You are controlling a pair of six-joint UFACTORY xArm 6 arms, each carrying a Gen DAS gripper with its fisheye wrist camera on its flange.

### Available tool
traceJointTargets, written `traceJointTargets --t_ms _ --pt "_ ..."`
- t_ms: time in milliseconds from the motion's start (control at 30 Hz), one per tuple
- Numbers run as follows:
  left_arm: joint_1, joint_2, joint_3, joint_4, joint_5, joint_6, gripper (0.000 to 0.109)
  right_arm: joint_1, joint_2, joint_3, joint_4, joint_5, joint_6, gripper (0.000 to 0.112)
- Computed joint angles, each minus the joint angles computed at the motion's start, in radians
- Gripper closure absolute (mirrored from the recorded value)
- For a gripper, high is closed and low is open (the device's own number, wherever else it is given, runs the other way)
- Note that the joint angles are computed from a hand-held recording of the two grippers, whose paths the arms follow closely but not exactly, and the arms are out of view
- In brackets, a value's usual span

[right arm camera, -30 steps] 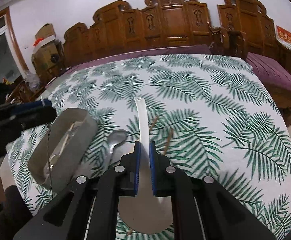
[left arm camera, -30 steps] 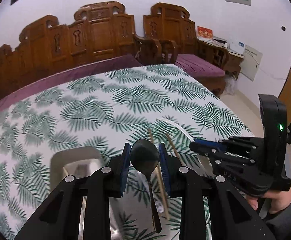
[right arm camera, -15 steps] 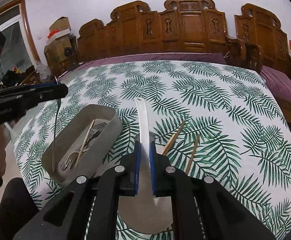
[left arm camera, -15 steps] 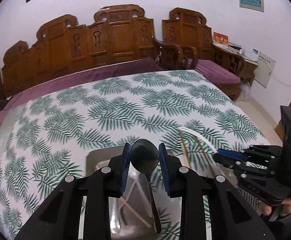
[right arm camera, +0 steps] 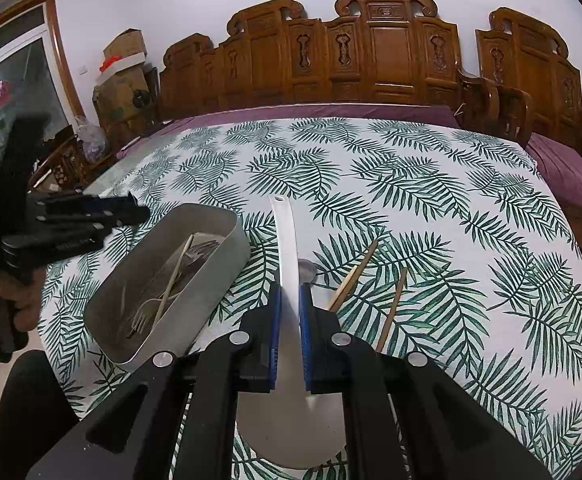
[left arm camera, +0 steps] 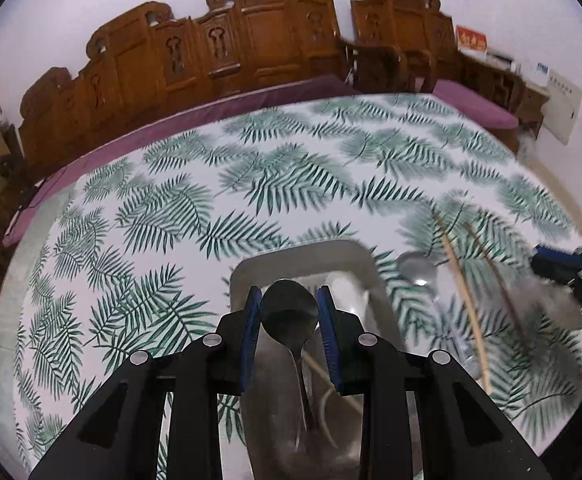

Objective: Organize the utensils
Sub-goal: 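Lower the steel spoon into the tray with the left tool while the right tool carries the knife, then lower the white plastic knife into the grey tray and open the right tool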

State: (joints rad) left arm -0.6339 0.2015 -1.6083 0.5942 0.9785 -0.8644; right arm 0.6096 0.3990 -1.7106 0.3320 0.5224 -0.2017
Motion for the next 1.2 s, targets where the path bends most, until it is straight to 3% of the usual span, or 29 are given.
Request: traceJointTargets --t_ms 667,1200 --pt "0.027 0.055 -0.004 -0.057 -0.009 0.013 0.081 0.005 0.009 -0.011 0.020 0.006 -0.020 0.102" --pt "-0.013 -0.175 0.260 0.024 -0.172 -0.154 0.075 0.055 0.041 -0.072 0.019 0.031 -0.003 0.102"
